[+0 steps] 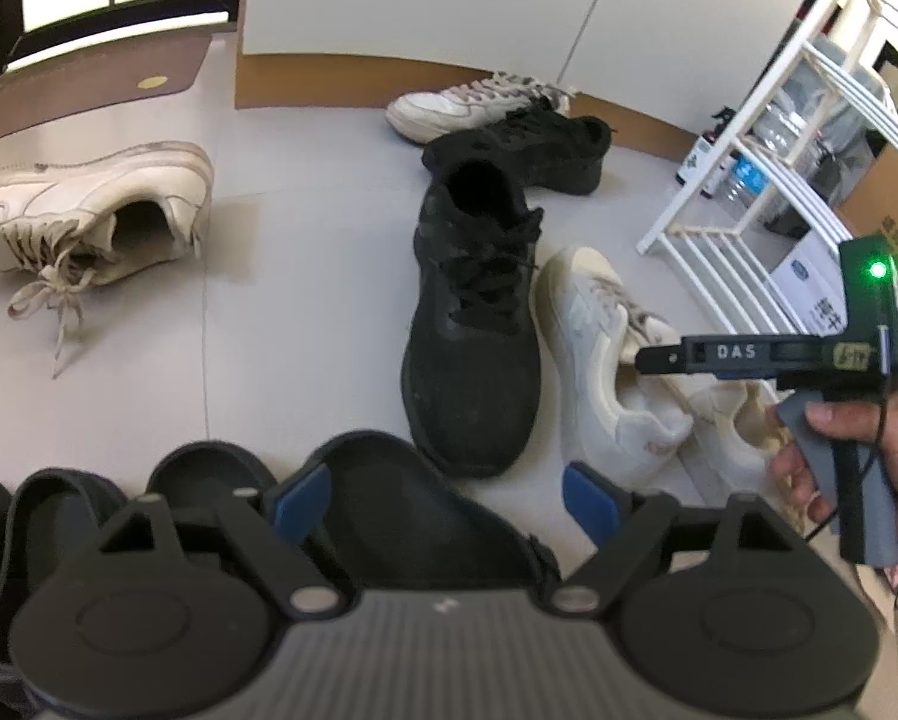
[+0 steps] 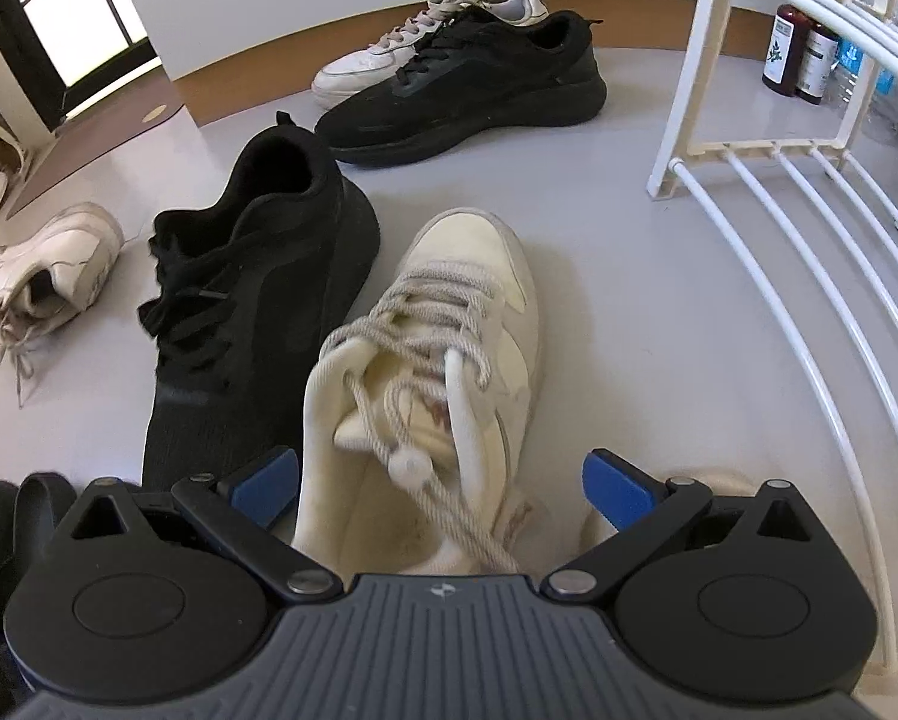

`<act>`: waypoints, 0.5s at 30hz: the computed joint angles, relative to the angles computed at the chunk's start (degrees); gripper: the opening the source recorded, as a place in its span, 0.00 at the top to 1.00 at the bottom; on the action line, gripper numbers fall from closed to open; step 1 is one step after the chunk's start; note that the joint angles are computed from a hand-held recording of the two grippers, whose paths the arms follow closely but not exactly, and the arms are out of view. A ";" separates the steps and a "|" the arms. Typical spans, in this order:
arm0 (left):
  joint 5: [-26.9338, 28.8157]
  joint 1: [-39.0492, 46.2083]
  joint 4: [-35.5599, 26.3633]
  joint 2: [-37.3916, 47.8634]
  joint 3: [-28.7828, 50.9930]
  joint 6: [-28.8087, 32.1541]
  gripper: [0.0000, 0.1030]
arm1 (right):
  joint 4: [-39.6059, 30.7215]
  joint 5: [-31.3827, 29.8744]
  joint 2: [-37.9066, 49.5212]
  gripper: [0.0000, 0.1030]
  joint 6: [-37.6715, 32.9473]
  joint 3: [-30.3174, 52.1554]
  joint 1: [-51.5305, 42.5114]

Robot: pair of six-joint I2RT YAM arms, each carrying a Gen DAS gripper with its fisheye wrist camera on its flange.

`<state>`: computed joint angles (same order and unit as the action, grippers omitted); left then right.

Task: Organize scattered shoes
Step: 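Grasp the cream laced sneaker's heel collar with the right gripper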

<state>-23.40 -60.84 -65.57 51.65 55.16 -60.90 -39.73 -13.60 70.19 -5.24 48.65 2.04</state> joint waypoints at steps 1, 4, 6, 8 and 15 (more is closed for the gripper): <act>0.63 0.91 0.73 -0.17 -0.33 0.70 0.15 | 0.51 0.53 1.04 0.00 0.43 0.32 0.43; 1.48 2.64 1.93 -0.32 -0.70 2.37 0.15 | 1.59 2.43 4.51 0.00 1.87 1.50 1.53; 1.76 3.44 2.65 -0.52 -0.99 3.00 0.15 | 1.25 2.03 5.63 0.00 2.18 2.26 1.59; 2.03 3.82 3.01 -0.52 -1.23 3.08 0.15 | 0.98 2.46 6.19 0.00 3.55 2.78 2.30; 1.96 3.07 2.58 -0.86 -1.20 2.17 0.15 | 1.27 3.88 7.25 0.00 10.26 4.37 6.01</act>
